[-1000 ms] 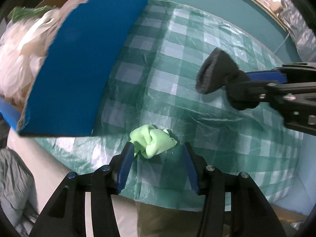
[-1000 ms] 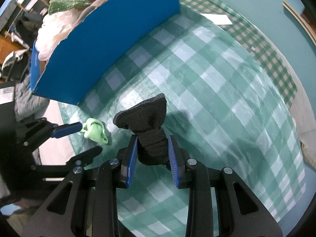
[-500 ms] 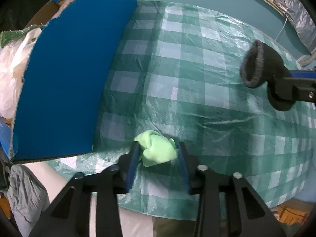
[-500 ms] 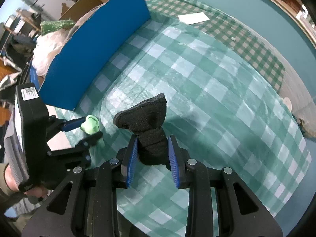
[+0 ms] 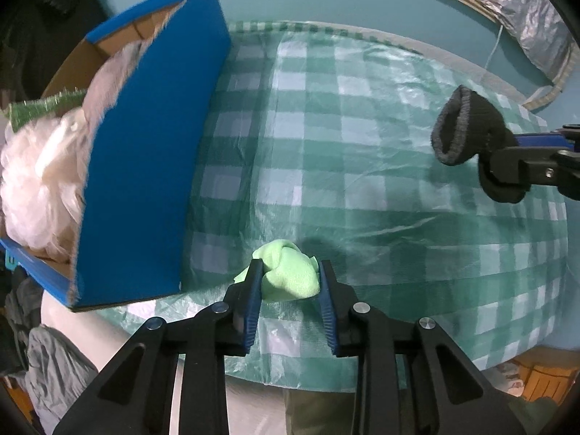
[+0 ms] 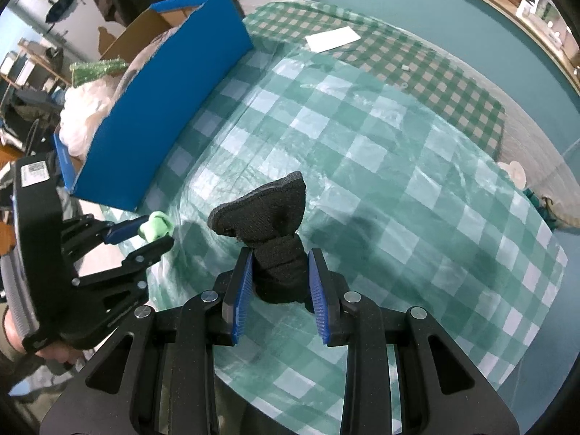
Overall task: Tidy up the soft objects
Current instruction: 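Lift the black sock and green cloth with both grippers over the box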
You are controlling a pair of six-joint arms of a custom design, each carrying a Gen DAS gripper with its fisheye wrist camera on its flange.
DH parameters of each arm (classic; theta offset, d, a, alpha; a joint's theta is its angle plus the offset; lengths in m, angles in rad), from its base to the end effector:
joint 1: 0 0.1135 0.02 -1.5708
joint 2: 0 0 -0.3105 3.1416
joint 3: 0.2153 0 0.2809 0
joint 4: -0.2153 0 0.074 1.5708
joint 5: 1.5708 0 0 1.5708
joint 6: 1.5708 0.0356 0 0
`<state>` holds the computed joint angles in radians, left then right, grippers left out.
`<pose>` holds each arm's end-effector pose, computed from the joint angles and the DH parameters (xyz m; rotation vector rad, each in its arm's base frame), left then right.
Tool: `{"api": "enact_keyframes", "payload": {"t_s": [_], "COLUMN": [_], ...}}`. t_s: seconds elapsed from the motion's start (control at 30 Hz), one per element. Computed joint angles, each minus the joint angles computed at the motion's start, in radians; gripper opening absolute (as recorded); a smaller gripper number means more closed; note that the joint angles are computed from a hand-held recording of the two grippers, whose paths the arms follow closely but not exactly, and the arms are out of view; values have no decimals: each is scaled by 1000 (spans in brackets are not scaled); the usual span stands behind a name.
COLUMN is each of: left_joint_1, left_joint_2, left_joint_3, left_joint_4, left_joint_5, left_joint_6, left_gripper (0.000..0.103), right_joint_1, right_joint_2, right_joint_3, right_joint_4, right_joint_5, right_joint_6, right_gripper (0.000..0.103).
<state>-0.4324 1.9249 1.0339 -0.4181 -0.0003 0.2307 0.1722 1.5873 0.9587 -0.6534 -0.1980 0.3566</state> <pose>0.3407 -0.1572 0.1232 0.9377 2.7241 -0.0378 0.3076 0.0606 0.2067 0.2245 2.8813 0.3868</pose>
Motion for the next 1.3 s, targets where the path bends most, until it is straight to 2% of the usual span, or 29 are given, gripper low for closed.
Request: {"api": "enact_keyframes", "payload": {"t_s": [0.27,0.4,0.87,1.3], "left_joint_1": [-1,-1,66,179], "left_joint_2": [-96,-98,-65,-3], "left_joint_3": [55,122,324,467], "left_joint_4": [-108,-142,-256,-314], "left_joint_5": [20,24,49,71], "left_joint_6": [41,61,121,179], "left_gripper": [30,30,30,30], "right_joint_1": [-21,-37,-59,10], "right_joint_2": [-53,-73,-55,39], "right_joint_3": [32,60,219,382], "right_joint_4": [-65,-101,-188,-215], "right_joint_5": [21,22,39,67], "right_joint_6": [24,40,80,129], "right_gripper": [29,29,29,29]}}
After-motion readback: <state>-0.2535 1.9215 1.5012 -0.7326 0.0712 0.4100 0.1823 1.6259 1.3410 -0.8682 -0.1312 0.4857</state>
